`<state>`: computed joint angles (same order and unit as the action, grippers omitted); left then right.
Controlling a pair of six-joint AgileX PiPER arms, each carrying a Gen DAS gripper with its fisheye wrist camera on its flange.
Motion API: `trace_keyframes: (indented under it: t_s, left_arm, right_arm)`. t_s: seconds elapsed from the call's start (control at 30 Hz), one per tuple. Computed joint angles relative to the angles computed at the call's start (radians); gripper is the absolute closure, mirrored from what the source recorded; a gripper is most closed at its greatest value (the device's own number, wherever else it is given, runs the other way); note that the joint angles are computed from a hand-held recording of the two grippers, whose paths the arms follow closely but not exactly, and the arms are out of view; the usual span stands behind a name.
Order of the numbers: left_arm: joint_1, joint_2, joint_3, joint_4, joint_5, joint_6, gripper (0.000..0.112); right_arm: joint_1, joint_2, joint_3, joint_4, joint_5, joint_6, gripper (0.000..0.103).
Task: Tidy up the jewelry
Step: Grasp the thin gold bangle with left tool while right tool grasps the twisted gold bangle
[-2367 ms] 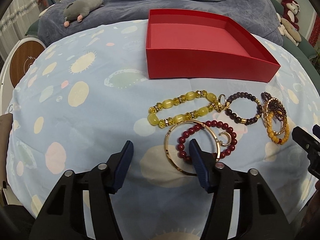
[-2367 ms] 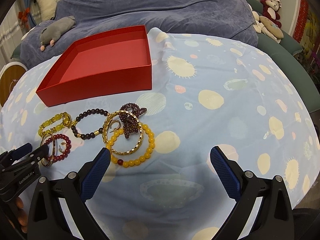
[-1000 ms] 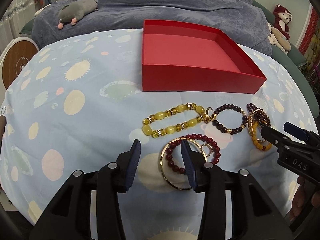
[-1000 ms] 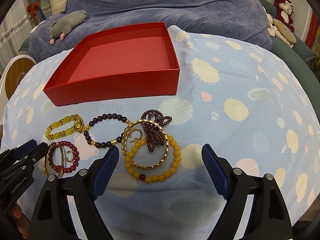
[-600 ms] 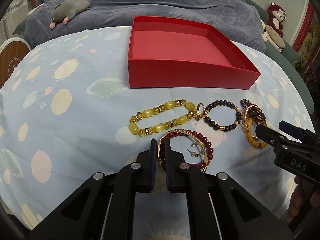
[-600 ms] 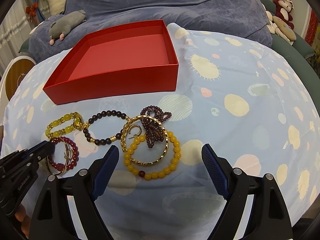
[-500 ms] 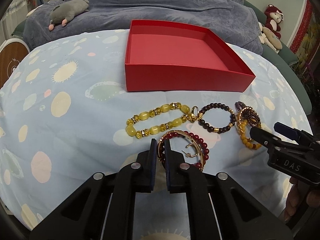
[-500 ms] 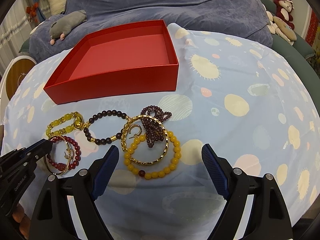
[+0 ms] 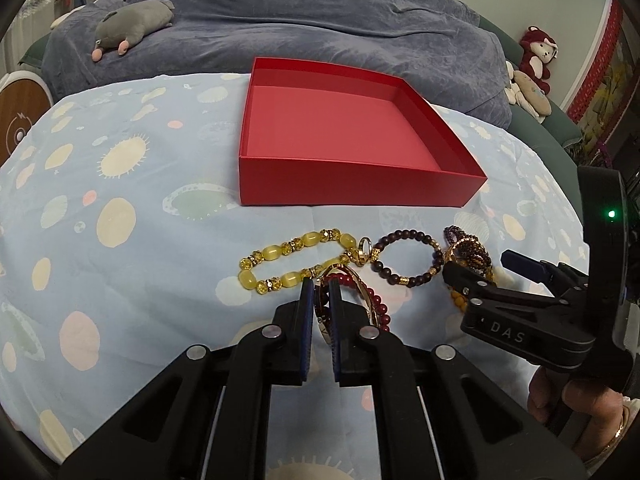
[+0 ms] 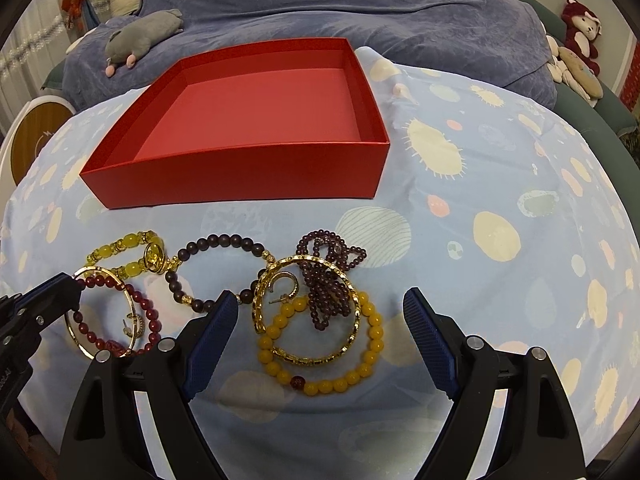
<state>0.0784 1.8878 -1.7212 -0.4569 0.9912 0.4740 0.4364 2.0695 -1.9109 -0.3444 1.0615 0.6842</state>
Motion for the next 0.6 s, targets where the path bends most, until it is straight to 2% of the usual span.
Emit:
trace_keyframes:
  t_s: [0.07, 0.13, 0.17, 0.23, 0.43, 0.6]
  left_arm:
    - [-0.001, 0.003, -0.003, 0.003, 0.003, -0.004, 0.105]
    - [0.001, 0.006, -0.005, 0.003, 0.006, -0.006, 0.105]
    - [0.002, 0.008, -0.007, 0.004, 0.009, -0.009, 0.105]
    - [0.005, 0.009, -0.007, 0.002, 0.015, -0.008, 0.105]
    - [0.012, 0.0, -0.002, -0.016, 0.047, 0.005, 0.105]
    - [0.003, -0.003, 0.023, 0.029, 0.044, -0.018, 0.104]
  right_arm:
    - [0.004, 0.016, -0.013, -0.004, 0.011, -0.004, 0.023]
    - [0.001, 0.006, 0.01, 0.005, -0.012, -0.002, 0.033]
    - [0.0, 0.002, 0.015, 0.01, -0.013, -0.003, 0.043]
    - [-0.002, -0.012, 0.034, 0.019, -0.026, -0.002, 0.049]
    - [-0.006, -0.071, 0.101, 0.044, -0.066, 0.01, 0.049]
    - [-0.002, -0.114, 0.153, 0.063, -0.084, 0.013, 0.049]
